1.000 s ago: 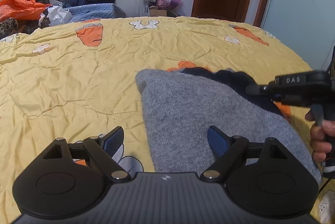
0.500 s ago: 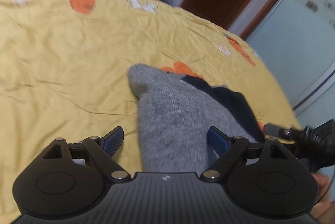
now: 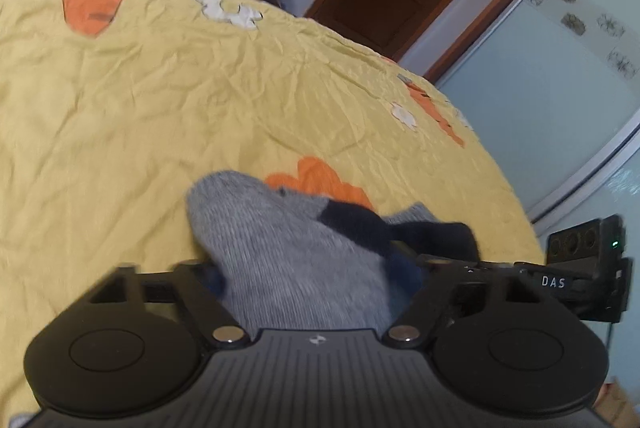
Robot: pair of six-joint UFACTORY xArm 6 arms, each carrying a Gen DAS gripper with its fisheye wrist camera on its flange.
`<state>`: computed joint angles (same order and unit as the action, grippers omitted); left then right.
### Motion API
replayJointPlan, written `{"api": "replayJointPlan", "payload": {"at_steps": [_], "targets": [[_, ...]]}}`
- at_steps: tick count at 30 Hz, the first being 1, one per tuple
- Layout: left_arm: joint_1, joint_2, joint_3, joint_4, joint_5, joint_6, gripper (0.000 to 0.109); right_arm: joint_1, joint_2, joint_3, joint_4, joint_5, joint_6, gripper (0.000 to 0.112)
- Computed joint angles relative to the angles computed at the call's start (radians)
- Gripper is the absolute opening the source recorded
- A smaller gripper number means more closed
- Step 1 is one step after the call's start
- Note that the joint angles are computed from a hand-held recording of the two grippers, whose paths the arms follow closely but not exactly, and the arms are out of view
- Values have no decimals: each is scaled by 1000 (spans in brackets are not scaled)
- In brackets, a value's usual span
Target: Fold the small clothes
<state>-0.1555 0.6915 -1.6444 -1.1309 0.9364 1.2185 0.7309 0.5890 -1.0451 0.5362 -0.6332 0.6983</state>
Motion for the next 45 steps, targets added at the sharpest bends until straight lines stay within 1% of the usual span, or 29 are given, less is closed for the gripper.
{"api": "replayJointPlan", "payload": {"at_steps": [1, 2, 3, 5, 6, 10, 12, 14, 15, 16, 17, 18, 19, 20, 21, 22, 24, 25, 27, 28, 30, 32, 34, 37, 39, 40, 42, 44, 45], "targets": [[-10, -6, 9, 5, -28, 5, 43, 6, 1, -12, 36, 20, -41, 33], [-18, -10, 16, 7, -47, 18, 35, 18, 2, -25, 86, 38, -99, 32], [-24, -19, 28, 4, -63, 41, 23, 33, 5, -38, 136, 38, -162, 30], [-31, -45, 65, -30, -91, 121, 19, 76, 4, -59, 268, 14, -299, 29], [-32, -65, 89, -53, -97, 166, 18, 93, 0, -60, 302, -11, -338, 28], [-44, -118, 143, -138, -109, 306, 17, 125, -27, -26, 330, -112, -401, 28], [-67, -123, 148, -161, -145, 354, 17, 125, -34, -26, 370, -112, -427, 28], [-104, -114, 146, -153, -223, 381, 17, 133, -25, -60, 484, -87, -514, 28], [-121, -109, 145, -134, -259, 377, 19, 135, -9, -97, 563, -63, -570, 29], [-135, -110, 151, -124, -298, 373, 23, 134, 1, -118, 608, -38, -594, 31], [-144, -119, 167, -129, -336, 381, 25, 133, 2, -120, 624, -21, -591, 34], [-151, -127, 180, -130, -367, 381, 30, 141, 9, -138, 669, -17, -618, 43], [-157, -138, 195, -134, -399, 378, 37, 151, 6, -139, 694, -22, -640, 49], [-158, -146, 205, -137, -420, 379, 42, 162, 0, -134, 704, -31, -655, 51], [-158, -158, 217, -141, -433, 383, 52, 176, -5, -143, 748, -42, -703, 55], [-157, -169, 230, -145, -448, 385, 58, 194, -5, -174, 829, -55, -789, 59], [-154, -197, 261, -157, -474, 388, 61, 226, -15, -205, 958, -85, -919, 61], [-148, -210, 275, -151, -474, 380, 61, 241, -27, -197, 982, -94, -929, 64], [-129, -248, 315, -144, -456, 360, 62, 272, -64, -133, 959, -105, -842, 68], [-112, -270, 338, -138, -426, 350, 67, 289, -83, -92, 932, -107, -779, 68], [-63, -313, 387, -119, -338, 325, 72, 329, -115, -10, 863, -117, -634, 68], [-7, -346, 432, -67, -239, 294, 72, 367, -139, 66, 779, -121, -481, 68], [46, -370, 474, -26, -159, 281, 72, 411, -145, 111, 733, -135, -377, 68], [121, -402, 532, 35, -71, 252, 72, 473, -136, 140, 688, -150, -268, 68], [170, -413, 558, 66, -1, 250, 72, 499, -120, 159, 605, -179, -171, 68], [189, -416, 570, 77, 26, 252, 72, 510, -107, 153, 592, -185, -151, 68], [212, -417, 590, 87, 64, 269, 71, 527, -81, 125, 599, -206, -170, 67], [210, -437, 627, 55, 52, 323, 57, 528, -66, 88, 638, -186, -190, 50], [203, -442, 634, 61, 48, 317, 39, 525, -62, 64, 674, -159, -222, 31]]}}
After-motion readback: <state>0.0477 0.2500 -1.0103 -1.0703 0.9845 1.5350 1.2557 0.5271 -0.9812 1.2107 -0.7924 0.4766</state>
